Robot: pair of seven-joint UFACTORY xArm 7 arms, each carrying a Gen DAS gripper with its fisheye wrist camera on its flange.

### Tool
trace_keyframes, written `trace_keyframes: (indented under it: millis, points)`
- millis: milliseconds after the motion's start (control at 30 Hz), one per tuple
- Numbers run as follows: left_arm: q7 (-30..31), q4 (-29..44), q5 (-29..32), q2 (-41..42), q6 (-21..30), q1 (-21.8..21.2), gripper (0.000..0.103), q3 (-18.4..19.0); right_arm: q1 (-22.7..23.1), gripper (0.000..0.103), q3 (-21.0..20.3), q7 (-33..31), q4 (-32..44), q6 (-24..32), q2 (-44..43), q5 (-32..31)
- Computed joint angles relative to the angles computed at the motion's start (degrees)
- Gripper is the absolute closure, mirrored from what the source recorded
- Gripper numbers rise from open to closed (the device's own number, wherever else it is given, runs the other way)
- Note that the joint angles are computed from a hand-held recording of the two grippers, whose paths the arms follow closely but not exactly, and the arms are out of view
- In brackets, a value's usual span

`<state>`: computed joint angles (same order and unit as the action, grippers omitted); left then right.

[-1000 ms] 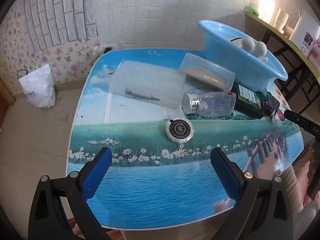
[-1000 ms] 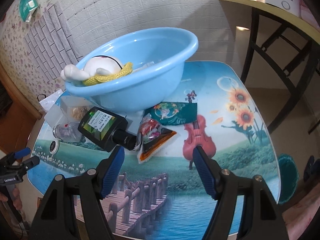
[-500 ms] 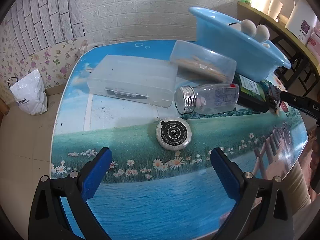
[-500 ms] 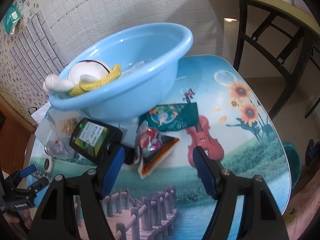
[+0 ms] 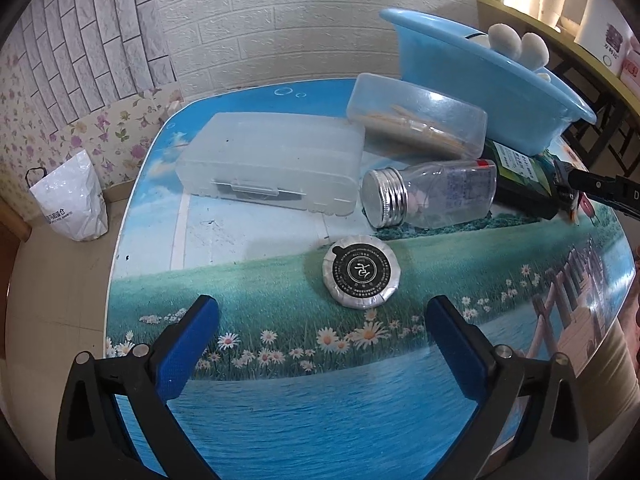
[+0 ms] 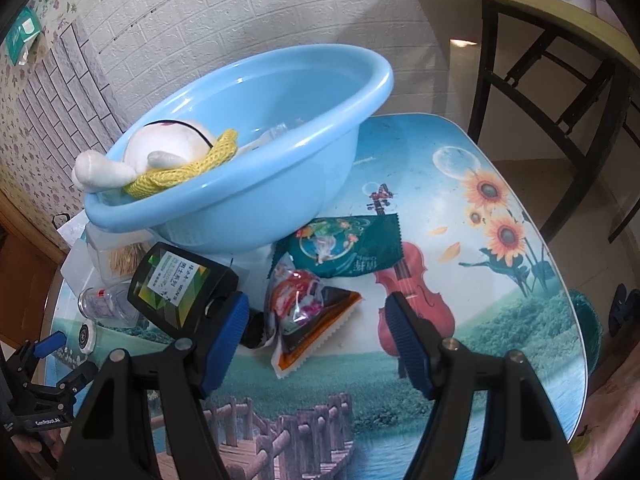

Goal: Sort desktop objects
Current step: 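Lower the left tool toward the round puck while the right tool approaches the snack bag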

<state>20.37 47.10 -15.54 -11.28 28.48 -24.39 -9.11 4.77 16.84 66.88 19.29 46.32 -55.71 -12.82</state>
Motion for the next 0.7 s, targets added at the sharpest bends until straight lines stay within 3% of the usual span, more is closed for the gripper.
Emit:
trace_keyframes:
  millis: [700]
  points:
    - [0.5,-0.5,-1.2,0.8,-3.6,-0.2,0.000,0.2,0.8,0.033,-1.9,-0.6,-2.6,-0.6,-2.6,3.0]
